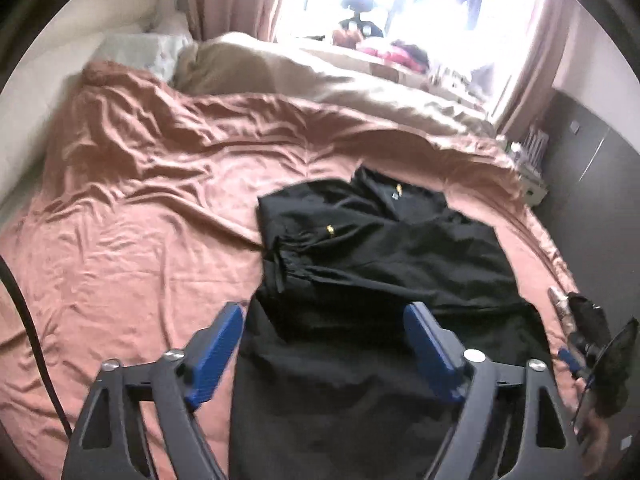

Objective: Fold large clothes
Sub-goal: 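Open the right tool and lift both tools above the jacket strip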

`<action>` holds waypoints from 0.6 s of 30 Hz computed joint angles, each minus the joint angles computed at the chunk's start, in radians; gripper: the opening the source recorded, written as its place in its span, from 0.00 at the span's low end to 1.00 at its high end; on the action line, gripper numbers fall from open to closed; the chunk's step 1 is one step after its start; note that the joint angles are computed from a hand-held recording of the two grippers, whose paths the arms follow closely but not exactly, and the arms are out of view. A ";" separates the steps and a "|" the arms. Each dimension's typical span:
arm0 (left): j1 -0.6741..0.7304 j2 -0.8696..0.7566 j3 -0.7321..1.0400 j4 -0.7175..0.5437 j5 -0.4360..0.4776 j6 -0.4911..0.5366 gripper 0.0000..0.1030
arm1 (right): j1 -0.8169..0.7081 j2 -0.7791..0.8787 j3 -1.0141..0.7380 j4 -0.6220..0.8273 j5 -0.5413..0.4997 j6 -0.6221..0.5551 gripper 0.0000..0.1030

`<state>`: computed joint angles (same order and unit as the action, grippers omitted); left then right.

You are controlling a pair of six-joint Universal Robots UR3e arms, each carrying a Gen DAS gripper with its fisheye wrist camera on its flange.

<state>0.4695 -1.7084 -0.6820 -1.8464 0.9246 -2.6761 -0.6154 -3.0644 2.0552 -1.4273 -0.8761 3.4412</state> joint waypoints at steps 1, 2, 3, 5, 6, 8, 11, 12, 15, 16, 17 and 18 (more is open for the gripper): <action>0.032 0.040 -0.028 -0.017 -0.024 0.028 0.87 | 0.048 -0.009 -0.014 0.001 -0.052 0.026 1.00; 0.078 0.092 -0.066 -0.047 -0.064 0.076 0.87 | 0.103 -0.012 -0.026 -0.009 -0.112 0.065 1.00; 0.129 0.145 -0.096 -0.102 -0.102 0.137 0.88 | 0.154 -0.005 -0.022 -0.042 -0.159 0.103 1.00; 0.226 0.217 -0.113 -0.241 -0.160 0.260 0.88 | 0.223 -0.004 -0.070 -0.033 -0.233 0.144 1.00; 0.280 0.241 -0.098 -0.345 -0.188 0.335 0.88 | 0.241 -0.003 -0.116 -0.008 -0.269 0.147 1.00; 0.383 0.270 -0.054 -0.544 -0.225 0.486 0.88 | 0.266 -0.006 -0.211 0.047 -0.334 0.124 1.00; 0.588 0.309 0.048 -0.893 -0.246 0.769 0.88 | 0.246 -0.004 -0.371 0.199 -0.356 0.035 1.00; 0.641 0.295 0.109 -1.007 -0.238 0.846 0.88 | 0.244 0.002 -0.423 0.253 -0.374 0.001 1.00; 0.846 0.235 0.299 -1.388 -0.180 1.135 0.88 | 0.236 0.016 -0.557 0.406 -0.415 -0.059 1.00; 0.914 0.232 0.329 -1.471 -0.155 1.217 0.88 | 0.256 0.023 -0.588 0.446 -0.429 -0.053 1.00; 0.979 0.243 0.321 -1.526 -0.127 1.294 0.88 | 0.260 0.031 -0.601 0.464 -0.428 -0.049 1.00; 1.022 0.258 0.292 -1.548 -0.102 1.343 0.88 | 0.284 0.035 -0.608 0.485 -0.438 -0.029 1.00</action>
